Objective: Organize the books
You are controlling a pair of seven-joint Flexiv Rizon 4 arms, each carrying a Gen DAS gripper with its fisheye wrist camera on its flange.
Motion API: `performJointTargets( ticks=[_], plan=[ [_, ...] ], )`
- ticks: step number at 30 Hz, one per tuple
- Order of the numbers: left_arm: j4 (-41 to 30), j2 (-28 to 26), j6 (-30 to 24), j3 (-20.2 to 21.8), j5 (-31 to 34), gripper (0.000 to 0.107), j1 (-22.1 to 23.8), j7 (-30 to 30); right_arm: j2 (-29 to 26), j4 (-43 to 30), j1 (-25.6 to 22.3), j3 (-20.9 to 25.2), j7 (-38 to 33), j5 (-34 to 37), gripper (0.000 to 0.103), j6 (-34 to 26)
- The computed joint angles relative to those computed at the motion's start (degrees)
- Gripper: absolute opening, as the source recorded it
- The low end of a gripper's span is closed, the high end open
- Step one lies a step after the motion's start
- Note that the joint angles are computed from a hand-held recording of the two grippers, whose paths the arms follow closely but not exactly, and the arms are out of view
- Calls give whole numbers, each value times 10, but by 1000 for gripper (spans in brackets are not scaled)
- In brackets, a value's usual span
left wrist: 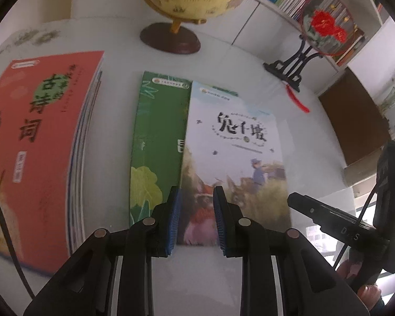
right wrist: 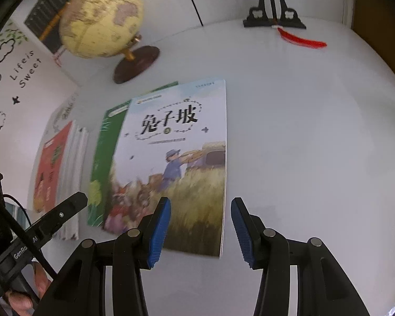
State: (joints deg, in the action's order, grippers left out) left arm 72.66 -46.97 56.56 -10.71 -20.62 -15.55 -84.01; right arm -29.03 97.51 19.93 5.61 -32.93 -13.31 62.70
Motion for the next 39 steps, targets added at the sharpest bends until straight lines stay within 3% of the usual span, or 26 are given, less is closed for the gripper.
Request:
performJointTargets(
  ticks=[7,22,25,27,29,32,34,36,39],
  plan=[
    [-36,-29,-41,-2,-1,22,3,9,-26,-23,4,-12,19,-9,46,-31],
    [10,-9,-39,-32,-41,23,27,82,-43,-40,20,-18,26,-36,49,-41],
    [57,11,-28,-88,-108,23,67,139,-40,-34,19,-17,32,-31,49,-37],
    [104,24,-41,-169,-218,13,125,211,-37,-28,19,-18,34,-32,49,-33],
    [122,32,-65,-201,-289,13,142,240,-36,-17,-1,8,14,-3,49,12],
    [114,42,-25,-143,-254,13,85,232,-52,-32,-31,60,-42,62,49,53],
    [113,43,-25,-123,-260,13,71,211,-49,-38,-1,31,-41,34,48,19],
    [114,53,15,-77,-223,14,41,180,-47,-41,9,23,-50,23,48,0],
    [89,46,43,-21,-150,27,12,120,-44,-39,2,30,-62,39,49,0]
  ],
)
